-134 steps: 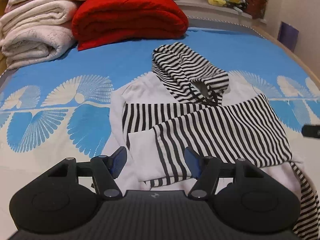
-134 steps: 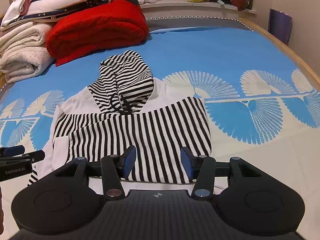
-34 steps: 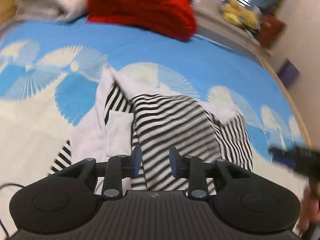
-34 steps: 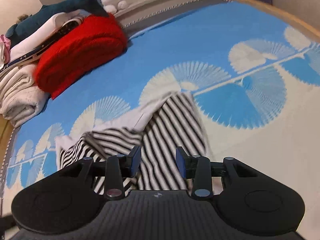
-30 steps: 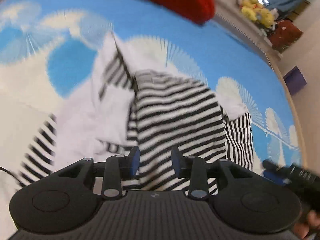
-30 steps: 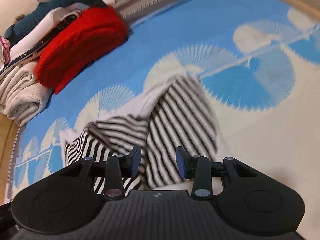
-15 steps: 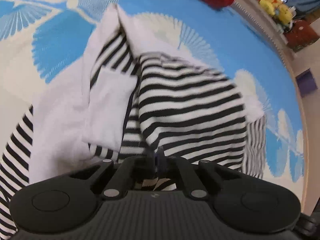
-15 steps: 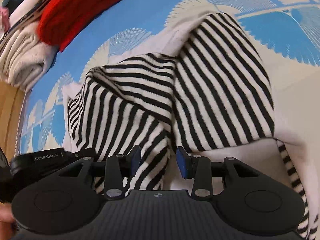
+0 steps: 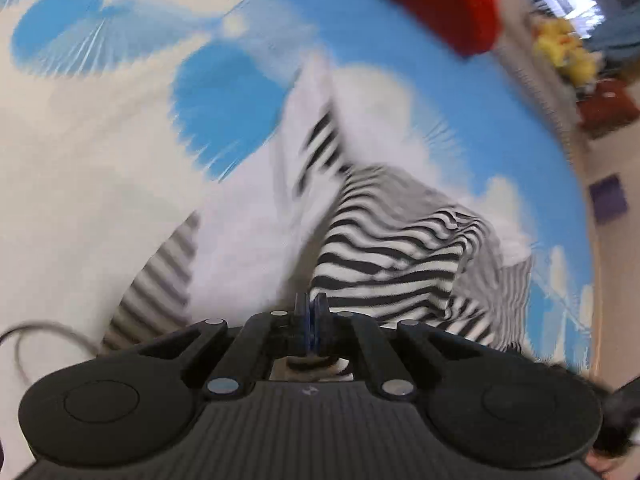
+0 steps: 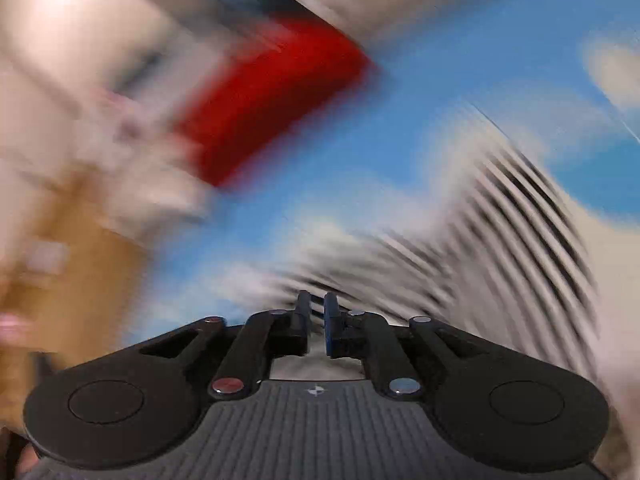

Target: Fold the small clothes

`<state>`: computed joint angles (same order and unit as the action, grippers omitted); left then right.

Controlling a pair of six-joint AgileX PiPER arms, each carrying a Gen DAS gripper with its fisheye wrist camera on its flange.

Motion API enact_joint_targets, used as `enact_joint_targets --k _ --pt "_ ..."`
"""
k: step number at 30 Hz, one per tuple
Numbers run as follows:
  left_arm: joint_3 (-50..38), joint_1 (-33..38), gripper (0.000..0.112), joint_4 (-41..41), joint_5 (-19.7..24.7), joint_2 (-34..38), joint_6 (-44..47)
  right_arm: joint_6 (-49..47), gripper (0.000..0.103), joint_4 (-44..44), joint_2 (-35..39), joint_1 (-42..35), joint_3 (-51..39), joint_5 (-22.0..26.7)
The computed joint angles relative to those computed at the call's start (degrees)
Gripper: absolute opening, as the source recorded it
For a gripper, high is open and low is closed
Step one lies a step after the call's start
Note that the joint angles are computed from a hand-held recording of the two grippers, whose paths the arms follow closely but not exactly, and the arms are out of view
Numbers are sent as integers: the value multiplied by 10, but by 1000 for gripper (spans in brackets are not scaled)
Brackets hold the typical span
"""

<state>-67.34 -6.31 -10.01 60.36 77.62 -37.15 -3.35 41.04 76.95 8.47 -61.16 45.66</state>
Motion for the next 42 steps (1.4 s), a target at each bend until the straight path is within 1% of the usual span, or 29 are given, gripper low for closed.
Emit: enact_joint_targets --k 1,3,4,5,6,8,9,10,11,14,16,18,19,21,22,23,24,26,27,29,31,32,33,34,35,37,39,40,42 --pt "5 17 4 -29 2 6 17 51 18 -57 31 7 -6 31" --pt "8 33 19 -65 -5 15 38 142 24 -131 66 39 -9 53" --pt "5 34 40 -68 -10 21 38 157 27 -133 78 47 -12 60" --pt "5 32 49 -64 -17 27 36 149 35 -112 86 49 -9 59" --pt "1 26 49 -52 -25 39 30 142 44 -99 90 56 -6 53" --pt "-3 17 46 -35 -27 57 21 157 46 -118 96 84 -9 41" --pt "0 14 40 -39 -31 67 24 169 43 -136 98 98 -12 38" --pt "11 23 10 -49 -34 62 38 179 35 -152 99 111 -14 32" --pt "20 24 3 -54 -48 60 37 177 1 -155 97 116 -11 21" --pt "25 0 3 -20 -104 22 25 167 0 -157 68 108 -18 -23" --pt "29 -27 3 41 -149 3 6 188 0 -208 23 99 -24 -66" --pt "26 -25 3 38 -136 20 25 214 0 -298 -2 84 -19 -100" --pt "23 -18 3 21 -112 38 37 222 0 -309 4 68 -22 -88" --pt "15 -14 8 15 -62 72 34 228 1 -262 45 29 -33 -17" --pt "14 -17 21 25 -55 75 18 204 1 -228 71 10 -37 22" --pt "10 -20 22 36 -55 72 12 193 4 -217 93 7 -37 48" --pt "6 -25 22 47 -63 63 14 200 12 -227 103 13 -39 58" --pt "5 -44 22 93 -97 31 10 250 21 -272 94 36 -48 53" --pt "11 -52 22 110 -118 20 6 255 22 -283 80 39 -49 41" --pt "18 -63 22 102 -151 27 24 253 24 -301 36 53 -30 -21" --pt "12 -65 22 70 -117 72 58 175 34 -239 17 49 -12 -67" --pt "1 -73 22 78 -80 99 56 148 38 -192 27 37 -11 -56" --pt "-4 -88 22 104 -54 115 36 144 37 -168 53 31 -21 -22" --pt "-5 -93 22 112 -51 108 30 163 37 -168 86 21 -41 28" --pt "-9 -96 22 114 -49 96 32 199 34 -190 111 13 -50 67" --pt "-16 -103 22 136 -63 45 28 260 36 -229 101 12 -64 87" --pt "-9 -121 24 182 -75 -23 -4 240 37 -219 48 -3 -78 84" --pt "-13 -130 25 208 -66 -48 -30 220 39 -227 8 -9 -82 75" --pt "-20 -155 25 255 -25 -97 -84 195 50 -261 -62 -25 -87 77"
